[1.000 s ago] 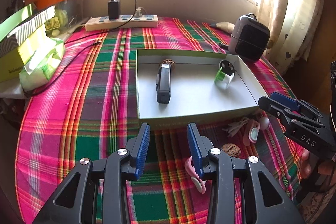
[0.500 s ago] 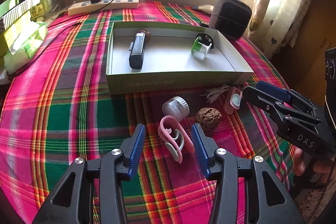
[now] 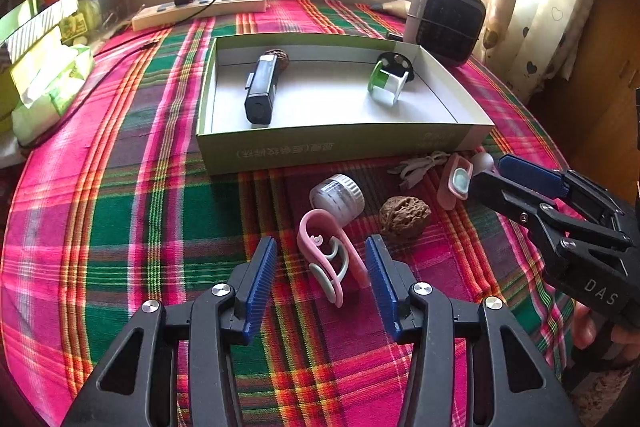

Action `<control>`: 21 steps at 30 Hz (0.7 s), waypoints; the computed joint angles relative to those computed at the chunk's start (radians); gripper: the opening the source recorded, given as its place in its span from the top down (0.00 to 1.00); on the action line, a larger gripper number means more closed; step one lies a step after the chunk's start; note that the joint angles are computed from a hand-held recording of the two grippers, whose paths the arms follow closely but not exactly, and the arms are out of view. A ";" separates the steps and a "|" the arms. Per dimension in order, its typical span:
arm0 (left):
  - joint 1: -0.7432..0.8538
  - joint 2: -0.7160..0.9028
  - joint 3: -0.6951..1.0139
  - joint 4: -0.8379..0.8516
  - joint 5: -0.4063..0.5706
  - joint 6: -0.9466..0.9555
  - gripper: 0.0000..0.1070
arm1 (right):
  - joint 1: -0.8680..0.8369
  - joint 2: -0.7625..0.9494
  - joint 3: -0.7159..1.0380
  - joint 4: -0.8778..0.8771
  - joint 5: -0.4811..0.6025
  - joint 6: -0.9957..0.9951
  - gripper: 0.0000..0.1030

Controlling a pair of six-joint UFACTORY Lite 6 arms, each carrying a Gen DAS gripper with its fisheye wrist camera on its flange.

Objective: Organize objects
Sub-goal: 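Move the left tool to the pink clip and close on it while the right tool moves toward the walnut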

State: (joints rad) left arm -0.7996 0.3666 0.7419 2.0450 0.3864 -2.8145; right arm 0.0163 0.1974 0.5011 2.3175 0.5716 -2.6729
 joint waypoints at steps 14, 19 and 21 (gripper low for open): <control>0.008 0.005 0.018 -0.061 -0.021 0.100 0.58 | 0.036 -0.026 -0.024 0.020 -0.004 -0.017 0.50; 0.025 0.023 0.031 -0.090 -0.015 0.130 0.58 | 0.055 -0.034 -0.032 0.037 -0.013 -0.030 0.50; 0.034 0.023 0.026 -0.072 -0.013 0.116 0.58 | 0.063 -0.035 -0.033 0.041 -0.012 -0.033 0.50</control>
State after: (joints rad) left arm -0.7654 0.3900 0.7681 1.9725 0.3736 -2.6987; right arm 0.0795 0.1624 0.4679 2.3582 0.5591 -2.7061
